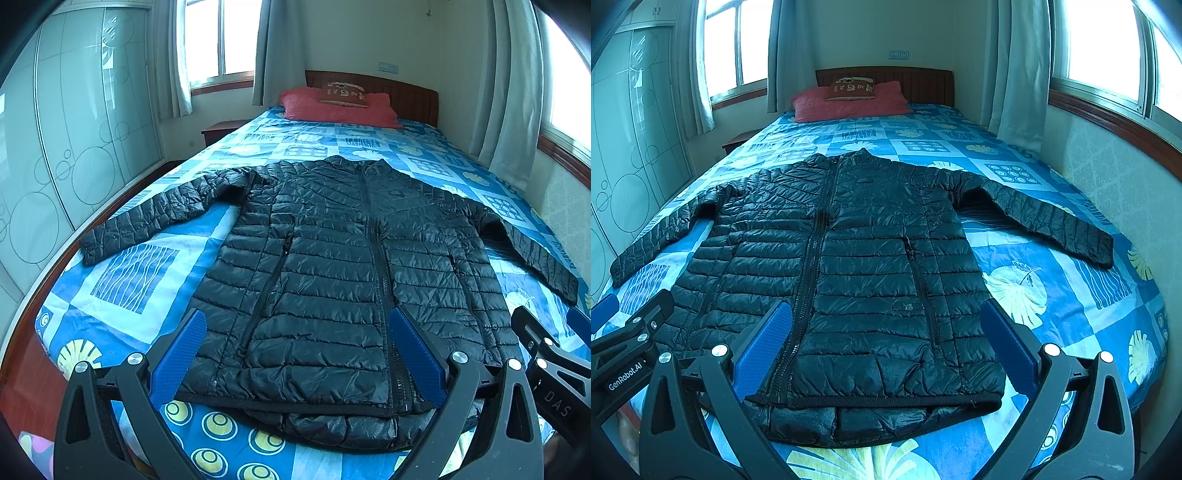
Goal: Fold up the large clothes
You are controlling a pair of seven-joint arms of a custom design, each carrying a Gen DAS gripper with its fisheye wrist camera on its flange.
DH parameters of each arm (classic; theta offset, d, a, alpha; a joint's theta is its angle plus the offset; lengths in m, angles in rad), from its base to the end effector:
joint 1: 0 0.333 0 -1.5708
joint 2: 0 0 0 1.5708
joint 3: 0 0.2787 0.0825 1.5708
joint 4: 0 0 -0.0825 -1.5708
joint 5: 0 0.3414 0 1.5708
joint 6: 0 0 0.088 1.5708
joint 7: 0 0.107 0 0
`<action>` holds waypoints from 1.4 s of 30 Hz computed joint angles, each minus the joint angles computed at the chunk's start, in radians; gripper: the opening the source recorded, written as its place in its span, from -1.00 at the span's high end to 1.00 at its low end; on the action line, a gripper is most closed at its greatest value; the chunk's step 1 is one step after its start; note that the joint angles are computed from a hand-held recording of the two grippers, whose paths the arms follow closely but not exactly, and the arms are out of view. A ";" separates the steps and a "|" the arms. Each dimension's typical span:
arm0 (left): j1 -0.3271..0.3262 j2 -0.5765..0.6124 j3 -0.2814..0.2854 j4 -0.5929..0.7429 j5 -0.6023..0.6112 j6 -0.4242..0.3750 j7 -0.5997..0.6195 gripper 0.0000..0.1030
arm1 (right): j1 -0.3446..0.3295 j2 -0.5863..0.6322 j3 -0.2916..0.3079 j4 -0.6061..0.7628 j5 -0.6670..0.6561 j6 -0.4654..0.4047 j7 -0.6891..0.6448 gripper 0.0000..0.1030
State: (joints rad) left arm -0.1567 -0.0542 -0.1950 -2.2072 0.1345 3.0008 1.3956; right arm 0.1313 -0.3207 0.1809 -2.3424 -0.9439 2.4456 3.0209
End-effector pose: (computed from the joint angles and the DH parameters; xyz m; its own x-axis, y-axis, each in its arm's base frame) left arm 0.4994 -0.1952 0.4909 -0.3046 -0.9524 0.0086 -0.6317 0.1953 -0.7502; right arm 0.4356 0.1444 0.4856 -0.4867 -0.8735 0.0055 -0.5655 0.3103 -0.7642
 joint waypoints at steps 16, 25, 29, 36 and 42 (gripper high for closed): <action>0.003 0.000 -0.002 0.003 0.018 -0.009 -0.019 -0.90 | 0.004 -0.003 0.004 0.005 0.006 -0.006 -0.005 -0.96; 0.001 0.001 -0.001 0.006 0.012 -0.016 -0.015 -0.90 | 0.000 -0.002 0.002 -0.001 0.002 0.003 -0.003 -0.96; -0.002 0.000 0.000 0.003 0.000 -0.019 -0.004 -0.90 | 0.002 0.007 0.002 0.004 0.000 0.005 -0.003 -0.96; -0.006 0.009 0.001 0.008 -0.015 -0.023 0.009 -0.90 | 0.007 0.023 -0.005 0.011 0.003 0.008 -0.006 -0.96; -0.008 0.023 0.003 0.021 -0.036 -0.028 0.029 -0.90 | 0.007 0.031 -0.011 0.011 -0.001 0.020 0.004 -0.96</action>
State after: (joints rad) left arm -0.1652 -0.0313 -0.1924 -2.1867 0.0990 2.9729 1.4249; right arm 0.1380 -0.2896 0.1695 -2.3310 -0.9454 2.4655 3.0245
